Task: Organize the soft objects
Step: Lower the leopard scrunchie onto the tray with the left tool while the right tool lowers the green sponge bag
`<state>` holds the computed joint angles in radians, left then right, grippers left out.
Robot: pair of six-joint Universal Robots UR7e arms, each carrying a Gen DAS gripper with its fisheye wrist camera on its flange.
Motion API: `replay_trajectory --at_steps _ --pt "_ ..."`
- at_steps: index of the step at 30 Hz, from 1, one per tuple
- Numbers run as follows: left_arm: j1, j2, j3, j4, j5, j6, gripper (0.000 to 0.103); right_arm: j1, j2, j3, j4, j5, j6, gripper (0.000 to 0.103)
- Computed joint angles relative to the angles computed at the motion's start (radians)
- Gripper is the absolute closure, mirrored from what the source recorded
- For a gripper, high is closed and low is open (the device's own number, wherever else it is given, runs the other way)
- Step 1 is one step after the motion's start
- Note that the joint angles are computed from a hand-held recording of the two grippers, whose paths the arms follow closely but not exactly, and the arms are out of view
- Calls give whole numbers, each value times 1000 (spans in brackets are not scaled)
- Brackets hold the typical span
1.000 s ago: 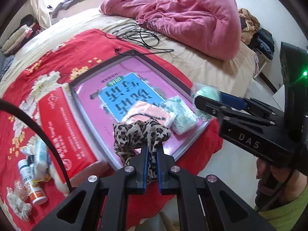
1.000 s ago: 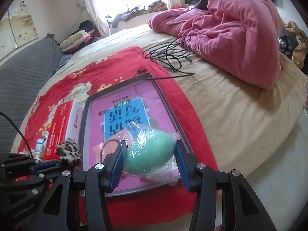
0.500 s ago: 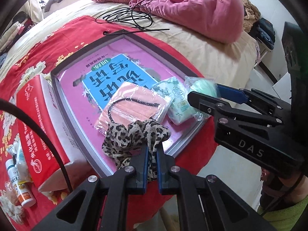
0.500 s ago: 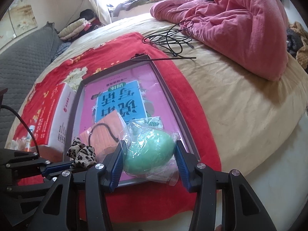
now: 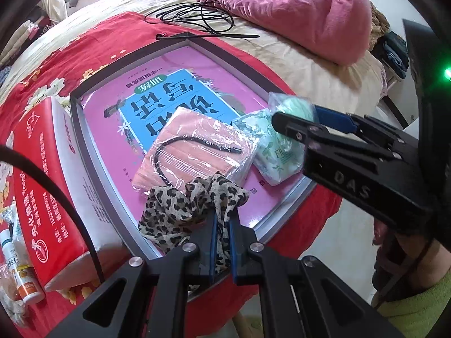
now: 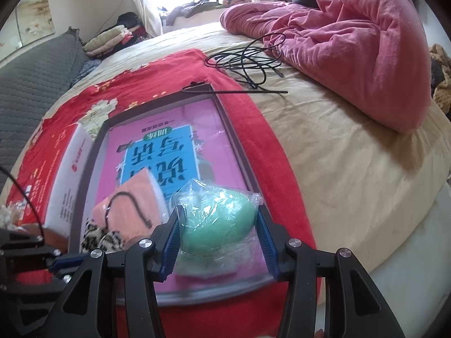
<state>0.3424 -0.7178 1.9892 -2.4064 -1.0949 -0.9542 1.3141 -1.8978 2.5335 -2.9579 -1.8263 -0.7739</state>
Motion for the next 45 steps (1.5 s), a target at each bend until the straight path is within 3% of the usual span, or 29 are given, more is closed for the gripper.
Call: replay_trajectory --at_steps 6,12,27,45 --pt "3 6 -2 -4 2 -5 95 23 71 11 -127 -32 -51 51" --pt "6 6 -2 -6 3 -17 95 32 91 10 -155 -43 -64 49" --pt "4 -2 5 -20 3 -27 95 26 33 25 -90 -42 -85 46" --pt "-4 -27 22 -20 4 -52 92 -18 -113 63 25 -29 -114 45"
